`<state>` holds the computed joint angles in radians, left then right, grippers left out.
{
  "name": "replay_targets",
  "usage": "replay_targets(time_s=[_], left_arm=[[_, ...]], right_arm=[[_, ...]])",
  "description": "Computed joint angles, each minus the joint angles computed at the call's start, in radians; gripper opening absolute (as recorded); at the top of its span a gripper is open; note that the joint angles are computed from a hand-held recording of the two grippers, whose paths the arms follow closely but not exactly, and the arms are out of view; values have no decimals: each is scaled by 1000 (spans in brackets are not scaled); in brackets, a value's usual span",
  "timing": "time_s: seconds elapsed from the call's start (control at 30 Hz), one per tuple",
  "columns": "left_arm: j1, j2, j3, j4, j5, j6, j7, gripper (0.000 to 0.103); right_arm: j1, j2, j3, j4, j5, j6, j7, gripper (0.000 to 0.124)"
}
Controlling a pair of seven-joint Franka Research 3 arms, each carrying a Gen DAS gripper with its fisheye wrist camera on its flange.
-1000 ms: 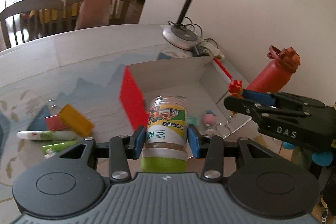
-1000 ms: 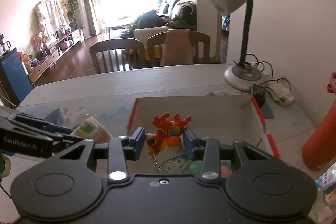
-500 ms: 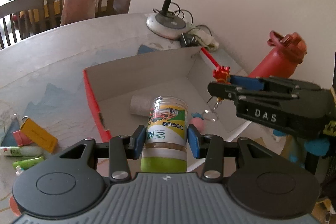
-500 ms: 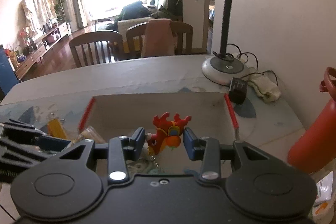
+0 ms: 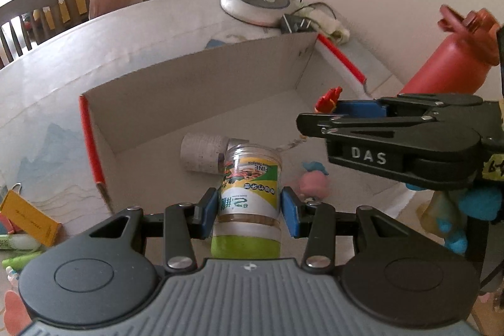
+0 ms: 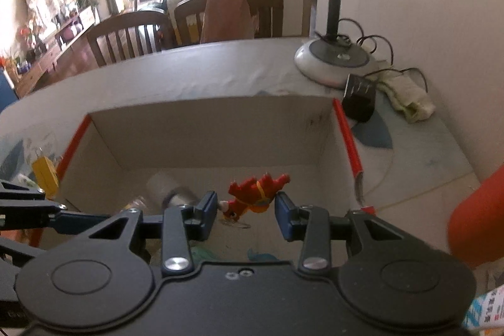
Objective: Organize rigid objects
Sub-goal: 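Lower the jar and keychain into the box and open both tools, then withdraw both tools from the box back over the remaining items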
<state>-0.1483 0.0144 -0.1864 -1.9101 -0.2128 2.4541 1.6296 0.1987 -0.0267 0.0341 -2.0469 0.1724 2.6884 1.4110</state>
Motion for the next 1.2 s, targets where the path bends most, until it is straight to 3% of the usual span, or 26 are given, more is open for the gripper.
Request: replay_targets(time_s=[0.4, 0.9, 1.03, 1.2], left_arm=[[1, 73, -14, 35, 59, -36, -68, 42], [21, 83, -24, 54, -3, -73, -27, 42], [17, 58, -21, 30, -8, -54, -10, 54], [12, 13, -14, -18, -42, -28, 22, 54]], right_arm=[[1, 33, -3, 18, 27, -59, -62, 37], [-7, 15, -8, 11, 80, -88, -79, 46], [-7, -9, -8, -9, 101, -80, -86, 48], [-5, -44, -6, -34, 124, -74, -95, 50]])
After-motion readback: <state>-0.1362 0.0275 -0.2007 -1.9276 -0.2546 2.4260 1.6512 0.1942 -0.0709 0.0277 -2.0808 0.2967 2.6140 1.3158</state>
